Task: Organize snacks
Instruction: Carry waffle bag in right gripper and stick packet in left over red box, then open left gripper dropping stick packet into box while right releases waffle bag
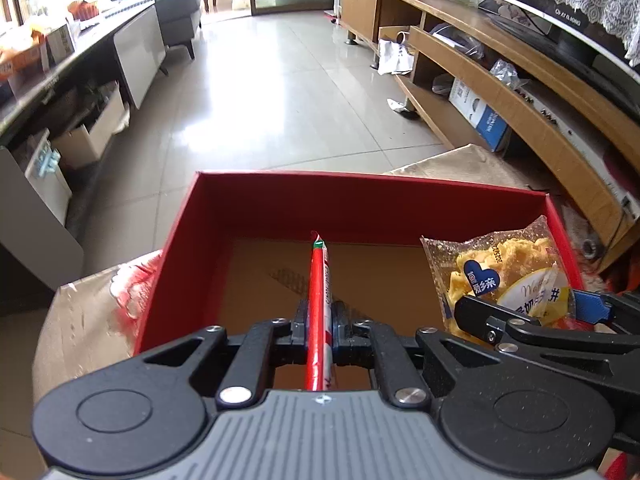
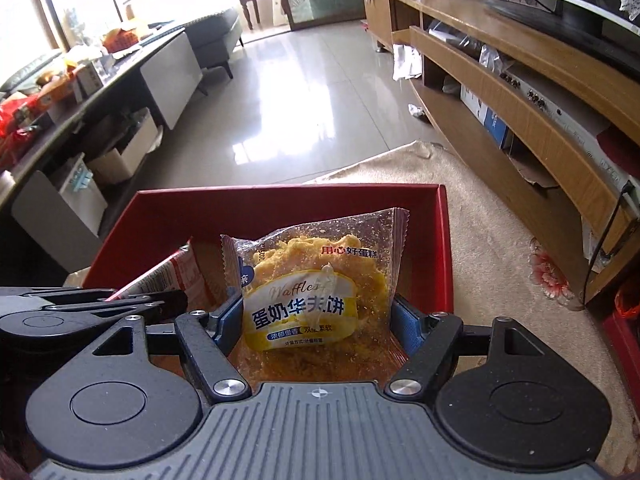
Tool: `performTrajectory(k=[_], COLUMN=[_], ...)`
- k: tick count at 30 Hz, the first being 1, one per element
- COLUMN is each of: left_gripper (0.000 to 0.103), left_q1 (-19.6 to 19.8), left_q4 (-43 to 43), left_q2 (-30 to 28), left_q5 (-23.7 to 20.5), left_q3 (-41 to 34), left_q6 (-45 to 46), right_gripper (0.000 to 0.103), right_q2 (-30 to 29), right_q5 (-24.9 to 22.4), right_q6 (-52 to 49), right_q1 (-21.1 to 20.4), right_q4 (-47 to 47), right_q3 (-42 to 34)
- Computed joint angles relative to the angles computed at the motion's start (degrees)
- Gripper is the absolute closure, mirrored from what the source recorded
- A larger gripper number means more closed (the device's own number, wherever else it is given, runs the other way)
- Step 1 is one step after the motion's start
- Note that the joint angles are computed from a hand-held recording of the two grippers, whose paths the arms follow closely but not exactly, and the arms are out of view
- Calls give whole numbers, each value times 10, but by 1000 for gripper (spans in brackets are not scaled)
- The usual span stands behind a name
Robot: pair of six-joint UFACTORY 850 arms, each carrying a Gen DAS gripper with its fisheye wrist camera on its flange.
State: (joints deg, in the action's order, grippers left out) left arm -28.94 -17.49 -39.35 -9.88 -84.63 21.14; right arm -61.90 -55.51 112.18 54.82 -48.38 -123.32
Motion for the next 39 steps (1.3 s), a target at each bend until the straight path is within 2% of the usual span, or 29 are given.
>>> performTrajectory(k=[6, 7, 11, 13, 17, 20, 27, 30, 36, 39], left_gripper=[96, 96, 96, 96, 93, 89, 81, 74, 71, 69], left_q1=[2, 2, 1, 3, 5, 5, 8, 10, 19, 26], left_q4=[5, 8, 110, 108, 113, 137, 122, 128, 119, 43], left_q2=[-11, -13, -30, -33, -30, -26, -9, 3, 24, 34], left_q5=[8, 6, -8, -11, -6, -2, 1, 11, 21, 17], left_q3=[-5, -7, -23, -26, -25, -22, -8, 5, 25, 35], left_q6=[-4, -7, -116, -116, -124, -148, -131, -142, -140, -68], right_gripper=[23, 23, 22, 21, 21, 17, 14, 12, 10, 10], right_q2=[-11, -18, -55, -70, -58, -52, -43, -43, -46, -33], right_q5=[3, -5, -46, -59, -41, -39, -53, -64, -87, -85], right_q6=[-17, -28, -90, -112, -93, -81, -70, -69, -89, -76], right_q1=[-6, -6, -5, -6, -8, -8, -4, 1, 10, 14], right_q4=[11, 12, 31, 36, 31, 22, 11, 4, 4, 0], right_q3=[-11, -22, -86, -112, -93, -82, -78, -85, -102, -84])
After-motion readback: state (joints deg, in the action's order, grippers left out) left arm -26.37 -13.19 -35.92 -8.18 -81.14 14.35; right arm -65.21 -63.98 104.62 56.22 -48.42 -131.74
